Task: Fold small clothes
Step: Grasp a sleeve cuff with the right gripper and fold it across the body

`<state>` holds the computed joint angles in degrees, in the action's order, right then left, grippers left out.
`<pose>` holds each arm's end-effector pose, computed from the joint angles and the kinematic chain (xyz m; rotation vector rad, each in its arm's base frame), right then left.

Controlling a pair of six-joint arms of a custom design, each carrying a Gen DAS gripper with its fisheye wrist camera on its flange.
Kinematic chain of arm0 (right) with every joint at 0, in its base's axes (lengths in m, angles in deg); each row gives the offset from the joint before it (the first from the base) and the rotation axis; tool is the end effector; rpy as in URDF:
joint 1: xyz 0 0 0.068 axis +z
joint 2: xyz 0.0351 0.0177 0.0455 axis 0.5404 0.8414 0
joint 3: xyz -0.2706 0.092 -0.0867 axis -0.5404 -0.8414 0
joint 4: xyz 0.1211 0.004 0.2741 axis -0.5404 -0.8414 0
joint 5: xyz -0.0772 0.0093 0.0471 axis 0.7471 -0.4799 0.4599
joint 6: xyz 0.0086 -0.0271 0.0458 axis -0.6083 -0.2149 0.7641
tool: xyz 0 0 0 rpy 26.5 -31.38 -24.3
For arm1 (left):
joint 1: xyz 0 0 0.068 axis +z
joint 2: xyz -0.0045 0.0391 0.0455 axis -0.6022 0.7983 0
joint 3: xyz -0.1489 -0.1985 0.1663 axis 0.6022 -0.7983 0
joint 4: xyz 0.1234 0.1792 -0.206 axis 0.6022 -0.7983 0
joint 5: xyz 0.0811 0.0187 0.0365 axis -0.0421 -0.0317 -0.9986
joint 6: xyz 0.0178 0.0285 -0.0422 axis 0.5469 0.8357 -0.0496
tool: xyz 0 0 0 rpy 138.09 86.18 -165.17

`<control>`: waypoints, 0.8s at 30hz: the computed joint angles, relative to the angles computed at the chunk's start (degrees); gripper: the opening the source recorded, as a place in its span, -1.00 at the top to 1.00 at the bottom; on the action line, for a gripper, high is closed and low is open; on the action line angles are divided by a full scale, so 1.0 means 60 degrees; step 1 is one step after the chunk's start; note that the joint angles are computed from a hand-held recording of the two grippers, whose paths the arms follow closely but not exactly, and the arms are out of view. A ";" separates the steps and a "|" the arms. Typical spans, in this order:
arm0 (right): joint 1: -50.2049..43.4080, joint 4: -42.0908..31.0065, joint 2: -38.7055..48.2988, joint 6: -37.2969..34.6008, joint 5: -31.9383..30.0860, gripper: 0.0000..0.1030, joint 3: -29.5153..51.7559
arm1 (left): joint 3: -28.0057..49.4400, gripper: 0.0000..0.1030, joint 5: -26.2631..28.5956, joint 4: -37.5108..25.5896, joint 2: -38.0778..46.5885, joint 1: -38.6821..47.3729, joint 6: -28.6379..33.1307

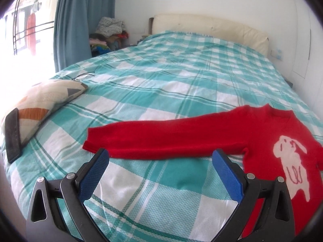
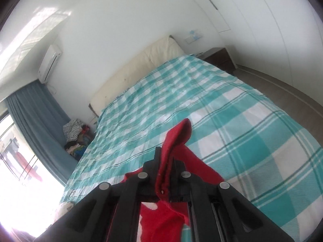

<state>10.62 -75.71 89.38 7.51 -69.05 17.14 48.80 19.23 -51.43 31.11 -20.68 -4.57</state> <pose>0.2950 -0.0960 0.3267 0.2739 2.0190 0.6331 0.2387 0.0703 0.1799 -0.3781 2.1834 0.1387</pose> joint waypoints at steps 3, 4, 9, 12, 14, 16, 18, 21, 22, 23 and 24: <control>0.2518 0.0014 0.0399 -0.0028 0.1134 0.93 0.0440 | 0.0228 -0.98 0.0316 -0.0134 0.0438 0.0358 -0.0261; 0.3242 0.0104 0.0637 -0.0021 0.1485 0.93 0.0530 | 0.0284 -0.98 0.0356 -0.0175 0.0562 0.0407 -0.0340; 0.5702 0.0414 0.2715 0.0250 0.2202 0.32 0.1209 | 0.0340 -0.98 0.0134 -0.0067 0.0905 0.0353 -0.0217; 0.6058 0.1194 0.3393 0.0927 0.1340 -0.30 0.0817 | 0.0311 -0.98 0.0146 -0.0077 0.0892 0.0353 -0.0099; 0.6144 0.1474 0.3343 0.0953 0.1164 -0.30 0.0458 | 0.0244 -0.98 0.0172 -0.0076 0.0786 0.0427 -0.0094; 0.5989 0.1507 0.2989 0.0711 0.1221 -0.30 0.0003 | 0.0275 -0.98 0.0238 -0.0136 0.0810 0.0457 -0.0171; 0.5607 0.1315 0.2448 0.0197 0.1450 -0.30 -0.0549 | 0.0313 -0.98 0.0410 -0.0235 0.0841 0.0464 -0.0265; 0.4888 0.0941 0.1341 -0.1033 0.2465 -0.37 -0.1588 | 0.0355 -0.98 0.0447 -0.0374 0.0925 0.0213 -0.0253; 0.4589 0.0890 0.0957 -0.1535 0.2897 -0.39 -0.2022 | 0.0352 -0.98 0.0364 -0.0406 0.0974 0.0047 -0.0211; 0.4274 0.0932 0.0625 -0.2087 0.3380 -0.41 -0.2494 | 0.0335 -0.98 0.0263 -0.0438 0.1024 -0.0138 -0.0160; 0.3933 0.1029 0.0317 -0.2639 0.3829 -0.41 -0.2986 | 0.0340 -0.98 0.0167 -0.0482 0.1102 -0.0326 -0.0115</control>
